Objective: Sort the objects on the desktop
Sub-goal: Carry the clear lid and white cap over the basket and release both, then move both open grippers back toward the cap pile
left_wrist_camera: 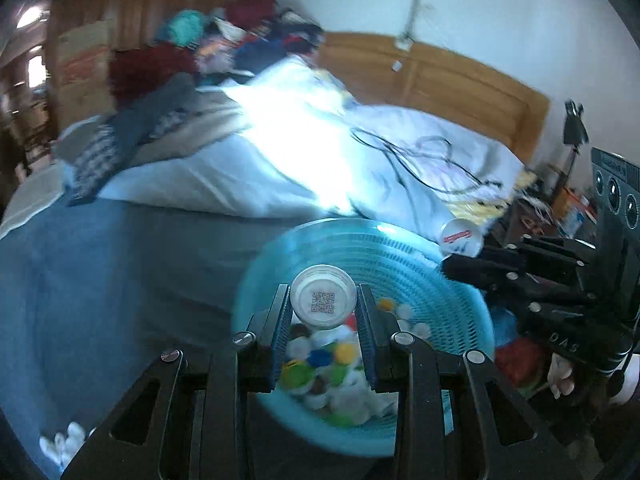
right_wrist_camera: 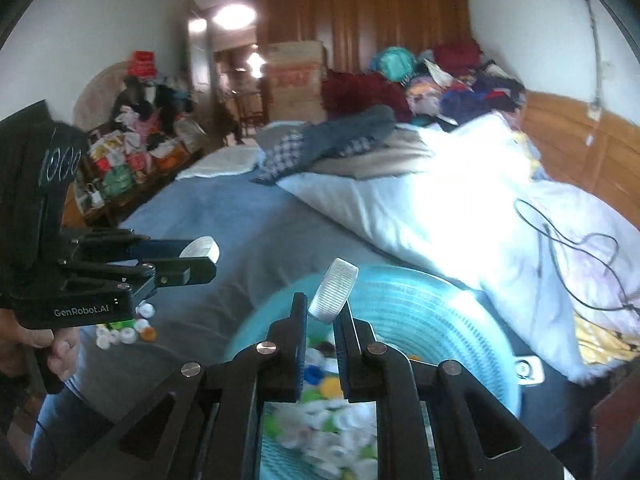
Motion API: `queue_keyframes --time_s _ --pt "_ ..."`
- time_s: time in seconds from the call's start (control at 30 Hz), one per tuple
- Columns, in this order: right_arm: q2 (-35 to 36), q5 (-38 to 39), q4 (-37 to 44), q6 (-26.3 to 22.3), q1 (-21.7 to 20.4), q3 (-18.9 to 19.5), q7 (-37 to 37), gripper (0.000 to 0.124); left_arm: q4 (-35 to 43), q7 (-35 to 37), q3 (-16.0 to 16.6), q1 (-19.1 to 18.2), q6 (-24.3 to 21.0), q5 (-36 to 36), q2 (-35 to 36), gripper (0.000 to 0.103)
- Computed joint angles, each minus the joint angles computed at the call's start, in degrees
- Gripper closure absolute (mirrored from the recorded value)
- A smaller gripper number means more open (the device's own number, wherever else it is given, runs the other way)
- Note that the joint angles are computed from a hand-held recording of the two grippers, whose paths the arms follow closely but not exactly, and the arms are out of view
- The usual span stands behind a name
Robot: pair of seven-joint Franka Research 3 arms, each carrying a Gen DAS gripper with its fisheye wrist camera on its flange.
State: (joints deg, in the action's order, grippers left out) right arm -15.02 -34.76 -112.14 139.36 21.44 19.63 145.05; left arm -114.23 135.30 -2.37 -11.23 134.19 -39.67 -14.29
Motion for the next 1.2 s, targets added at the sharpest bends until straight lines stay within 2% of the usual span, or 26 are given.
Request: queue_keyframes --time_s 0.07,0.17,0.27,0.43,0.47,0.5,0.53,0.57,0.6,0.7,0.77,0.83,0.97,1.03,1.1,1.2 --pt "-1.18 4.69 -1.42 -0.11 0.5 -2.54 -3.76 0.11 4.17 -2.63 -1.41 -0.14 -3.5 3.28 3.51 0.076" --pt "-2.63 10.84 -3.48 0.24 0.1 -4.7 -8.03 0.11 8.75 -6.14 -3.91 0.23 -6.36 8.43 7.91 0.076" --pt "-3.99 12.97 -5.14 0.62 -1.54 -4.54 -9.15 0.11 10.06 -8.25 -5.9 0.26 -6.55 11.84 9.73 0.076" --pt "-5.48 14.38 -7.3 1.56 -3.46 -3.17 -9.27 0.11 9.92 -8.16 -6.79 0.26 -6.61 11.46 10.07 0.076" --pt "-5.46 13.88 -7.21 1.29 -4.02 -2.58 -8.88 0.11 9.89 -8.07 -6.82 0.3 -6.79 11.47 10.03 0.07" --pt "-5.56 13.3 -7.23 0.92 -4.52 -2.07 -8.37 0.102 9.78 -8.15 -6.84 0.34 -6.58 11.45 9.91 0.057" --pt "-5.53 12.87 -7.06 0.6 -4.88 -1.68 -7.9 0.079 8.99 -8.11 -6.72 0.46 -5.59 10.98 9.23 0.049" --pt "-5.91 12.39 -7.4 0.95 -5.17 -1.46 -7.3 0.068 8.71 -8.47 -6.73 0.41 -4.69 10.83 9.05 0.041" --pt "-6.39 11.58 -7.62 0.92 -5.62 -0.99 -6.4 0.056 8.43 -8.5 -6.51 0.47 -4.22 10.29 8.77 0.04" --pt "-6.97 10.42 -7.35 -0.01 -6.18 -0.18 -5.27 0.055 7.51 -7.69 -5.54 0.8 -3.37 8.32 7.53 0.04" --pt "-7.21 9.71 -7.24 0.34 -6.33 0.51 -4.02 0.055 5.71 -5.56 -4.18 1.17 -2.78 5.73 5.33 0.04" --pt "-7.49 9.46 -7.87 2.51 -6.1 0.79 -3.17 0.055 1.48 0.11 -1.5 1.51 -0.78 0.83 1.26 0.04" --pt "-6.67 8.17 -9.17 8.19 -5.87 2.99 -0.2 0.055 -8.73 7.43 6.39 4.4 1.43 -3.88 -6.93 0.04" --pt "-4.72 8.28 -9.39 11.23 -5.19 3.8 1.33 0.055 -13.7 7.71 9.58 8.04 3.72 -1.86 -9.66 0.04" --pt "-2.39 8.21 -8.87 13.09 -4.31 4.14 1.99 0.055 -17.97 4.73 12.26 13.29 5.45 2.96 -10.48 0.04" --pt "3.26 7.63 -6.1 14.37 -1.61 4.08 1.96 0.055 -22.81 0.0 12.77 19.58 9.19 11.96 -9.75 0.04"
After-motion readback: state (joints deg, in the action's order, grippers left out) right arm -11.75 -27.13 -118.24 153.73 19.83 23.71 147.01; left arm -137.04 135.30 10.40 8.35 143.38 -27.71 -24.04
